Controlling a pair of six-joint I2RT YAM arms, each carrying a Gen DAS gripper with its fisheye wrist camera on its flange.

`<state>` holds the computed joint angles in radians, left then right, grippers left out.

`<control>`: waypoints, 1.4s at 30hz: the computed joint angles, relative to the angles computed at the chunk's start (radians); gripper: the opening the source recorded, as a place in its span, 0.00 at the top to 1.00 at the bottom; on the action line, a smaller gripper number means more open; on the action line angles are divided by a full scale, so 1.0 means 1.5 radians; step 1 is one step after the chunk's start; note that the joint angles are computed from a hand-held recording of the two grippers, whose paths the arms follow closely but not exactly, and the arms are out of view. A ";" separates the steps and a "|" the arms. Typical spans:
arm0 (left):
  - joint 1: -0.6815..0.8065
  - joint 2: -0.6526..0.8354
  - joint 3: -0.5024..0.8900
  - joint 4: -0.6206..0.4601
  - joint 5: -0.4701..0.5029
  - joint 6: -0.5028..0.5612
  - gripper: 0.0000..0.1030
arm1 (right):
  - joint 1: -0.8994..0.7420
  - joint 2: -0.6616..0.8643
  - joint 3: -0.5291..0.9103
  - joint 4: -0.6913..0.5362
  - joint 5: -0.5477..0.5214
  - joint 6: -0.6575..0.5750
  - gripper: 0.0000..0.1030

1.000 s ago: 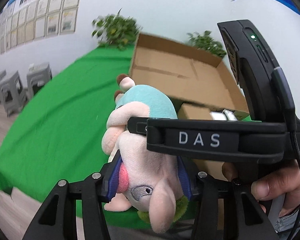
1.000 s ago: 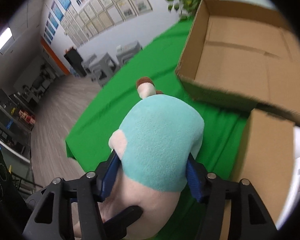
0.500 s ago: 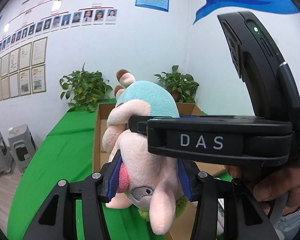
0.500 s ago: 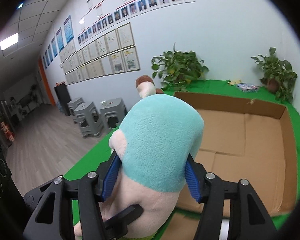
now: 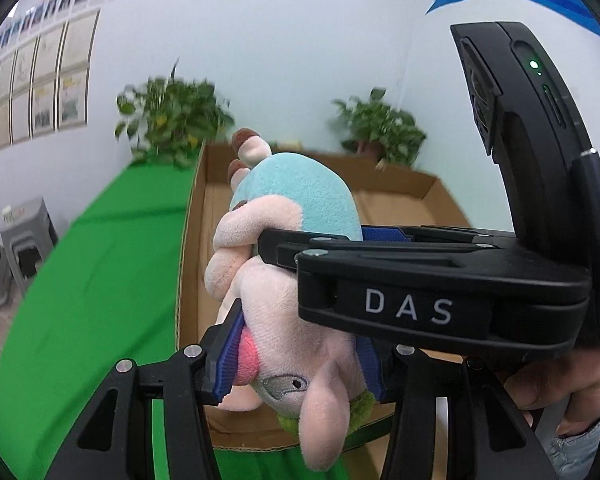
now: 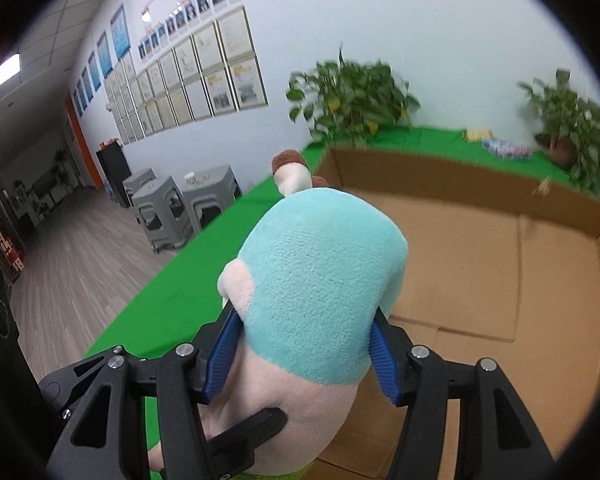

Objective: Organize objects
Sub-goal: 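Lift the plush pig with the left gripper and lower it into the tray box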

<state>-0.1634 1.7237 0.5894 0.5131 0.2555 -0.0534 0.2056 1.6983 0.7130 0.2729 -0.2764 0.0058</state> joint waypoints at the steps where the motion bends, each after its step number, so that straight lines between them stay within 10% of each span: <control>1: 0.001 0.027 0.010 0.002 -0.004 -0.001 0.54 | 0.001 0.024 0.009 0.005 0.000 0.000 0.44; 15: 0.087 0.154 0.034 0.023 0.029 0.000 0.48 | 0.055 0.123 -0.004 0.094 0.054 -0.011 0.40; 26: 0.163 0.159 -0.005 0.039 0.113 0.014 0.56 | -0.012 0.025 -0.005 -0.042 -0.055 0.009 0.23; 31: 0.165 0.126 -0.073 0.064 0.106 0.015 0.56 | -0.035 0.103 0.034 -0.089 -0.093 0.046 0.26; 34: 0.169 0.067 -0.132 0.077 0.097 0.029 0.56 | -0.037 0.099 0.033 -0.090 -0.122 0.064 0.48; 39: 0.193 -0.058 -0.234 0.089 0.067 0.042 0.43 | -0.001 0.071 0.015 -0.072 -0.060 0.071 0.46; 42: 0.212 -0.147 -0.301 0.094 0.050 0.050 0.30 | -0.017 0.028 -0.025 -0.057 -0.047 0.079 0.26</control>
